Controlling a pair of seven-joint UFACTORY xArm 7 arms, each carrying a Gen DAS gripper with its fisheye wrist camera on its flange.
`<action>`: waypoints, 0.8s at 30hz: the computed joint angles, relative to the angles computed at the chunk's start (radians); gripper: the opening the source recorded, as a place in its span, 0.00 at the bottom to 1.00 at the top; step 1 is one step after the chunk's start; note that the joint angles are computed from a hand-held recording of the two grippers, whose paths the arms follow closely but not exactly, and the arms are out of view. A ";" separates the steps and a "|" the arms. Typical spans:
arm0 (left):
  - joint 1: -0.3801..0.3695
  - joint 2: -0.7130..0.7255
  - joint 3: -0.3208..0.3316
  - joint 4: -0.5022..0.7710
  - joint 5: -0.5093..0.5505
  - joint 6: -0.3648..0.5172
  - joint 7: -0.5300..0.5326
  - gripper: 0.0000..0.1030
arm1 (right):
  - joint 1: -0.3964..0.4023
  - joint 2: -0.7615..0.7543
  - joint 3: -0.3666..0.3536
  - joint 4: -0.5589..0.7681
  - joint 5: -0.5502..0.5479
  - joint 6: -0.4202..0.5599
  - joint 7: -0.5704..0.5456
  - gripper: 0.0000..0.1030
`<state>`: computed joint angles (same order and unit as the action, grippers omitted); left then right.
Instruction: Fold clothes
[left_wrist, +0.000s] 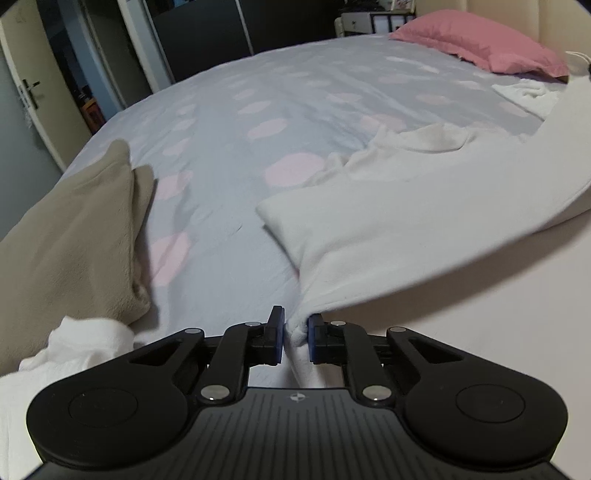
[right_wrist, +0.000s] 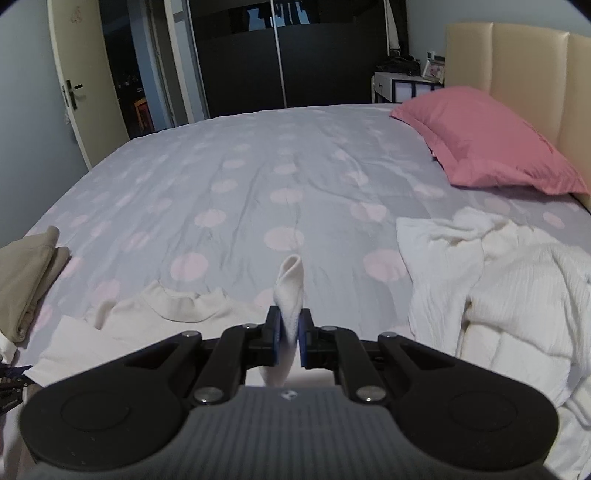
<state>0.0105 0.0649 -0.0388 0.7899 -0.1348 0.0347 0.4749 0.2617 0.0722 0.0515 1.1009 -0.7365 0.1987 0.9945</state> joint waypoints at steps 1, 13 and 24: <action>0.002 0.000 -0.002 -0.002 -0.006 -0.001 0.004 0.10 | 0.004 0.001 -0.013 -0.001 -0.059 -0.009 0.056 0.11; -0.028 0.007 0.050 0.010 0.190 0.073 -0.151 0.13 | -0.036 0.084 0.006 -0.097 0.262 -0.012 -0.198 0.12; -0.014 -0.052 0.015 0.111 -0.334 0.275 0.231 0.50 | -0.052 0.047 -0.050 -0.179 0.321 -0.071 -0.121 0.40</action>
<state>-0.0030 0.0125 -0.0238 0.9005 -0.4692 0.3092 0.7063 0.2093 0.1196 0.0010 0.9220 -0.4159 0.1273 0.8735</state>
